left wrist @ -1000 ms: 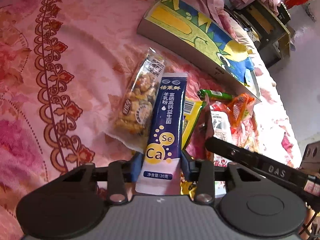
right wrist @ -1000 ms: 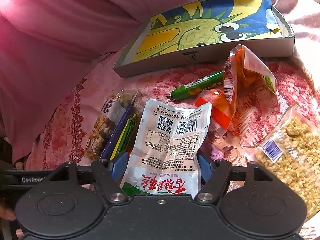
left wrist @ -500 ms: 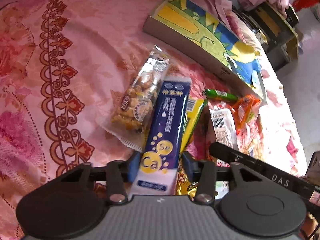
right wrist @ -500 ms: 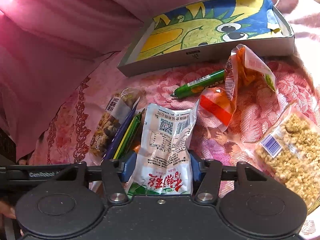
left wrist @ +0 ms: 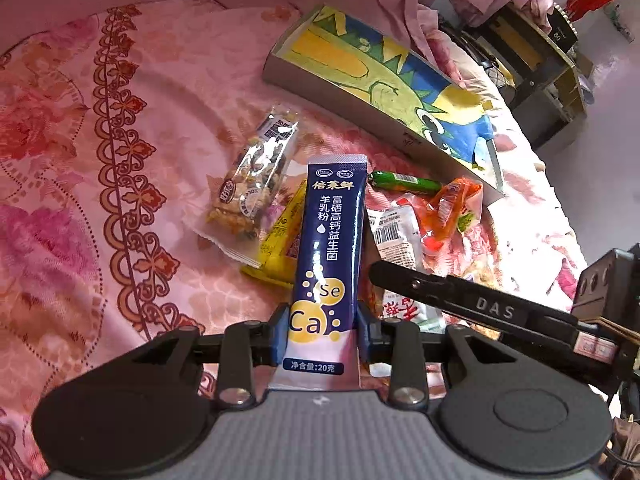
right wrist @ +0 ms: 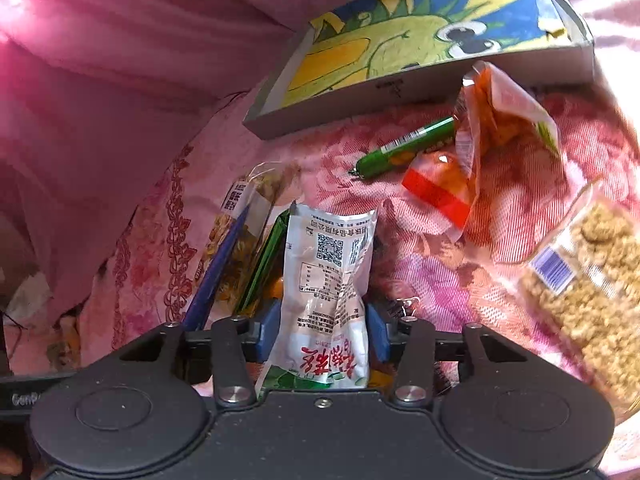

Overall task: Organize snacks
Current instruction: 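Carry both snacks into the grey tray and open both tools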

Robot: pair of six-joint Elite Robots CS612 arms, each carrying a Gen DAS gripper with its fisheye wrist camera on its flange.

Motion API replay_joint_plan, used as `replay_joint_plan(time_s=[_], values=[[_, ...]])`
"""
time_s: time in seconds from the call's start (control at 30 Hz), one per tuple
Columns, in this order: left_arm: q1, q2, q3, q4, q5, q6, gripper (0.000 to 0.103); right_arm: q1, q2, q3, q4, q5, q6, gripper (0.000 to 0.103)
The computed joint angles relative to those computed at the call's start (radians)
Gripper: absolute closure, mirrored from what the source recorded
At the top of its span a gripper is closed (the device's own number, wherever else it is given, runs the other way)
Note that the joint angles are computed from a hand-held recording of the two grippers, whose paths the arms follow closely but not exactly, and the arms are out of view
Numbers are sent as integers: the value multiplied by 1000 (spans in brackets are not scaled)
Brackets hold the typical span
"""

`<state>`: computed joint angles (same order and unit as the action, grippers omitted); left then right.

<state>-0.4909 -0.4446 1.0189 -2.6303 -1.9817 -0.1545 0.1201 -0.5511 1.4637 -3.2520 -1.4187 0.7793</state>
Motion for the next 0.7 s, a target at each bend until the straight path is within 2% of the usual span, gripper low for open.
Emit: replay_joint_plan(time_s=[0.07, 0.1, 0.13, 0.33, 0.43, 0.57, 0.7], values=[[-3, -9, 16, -17, 17, -7, 67, 2, 1, 2, -8, 0, 10, 60], [-5, -13, 25, -29, 23, -12, 67, 3, -1, 5, -15, -5, 6, 68], [-7, -18, 33, -43, 33, -19, 67, 4, -4, 9, -28, -9, 7, 71], [-24, -35, 60, -112, 100, -20, 67, 6, -29, 52, -48, -22, 31, 73], [-35, -32, 57, -159, 132, -23, 67, 0, -45, 81, -102, -34, 53, 73], [-58, -8, 9, -200, 183, -26, 67, -8, -64, 102, -189, -100, 24, 73], [-90, 39, -84, -217, 252, -22, 67, -29, -66, 89, -239, -184, -20, 73]])
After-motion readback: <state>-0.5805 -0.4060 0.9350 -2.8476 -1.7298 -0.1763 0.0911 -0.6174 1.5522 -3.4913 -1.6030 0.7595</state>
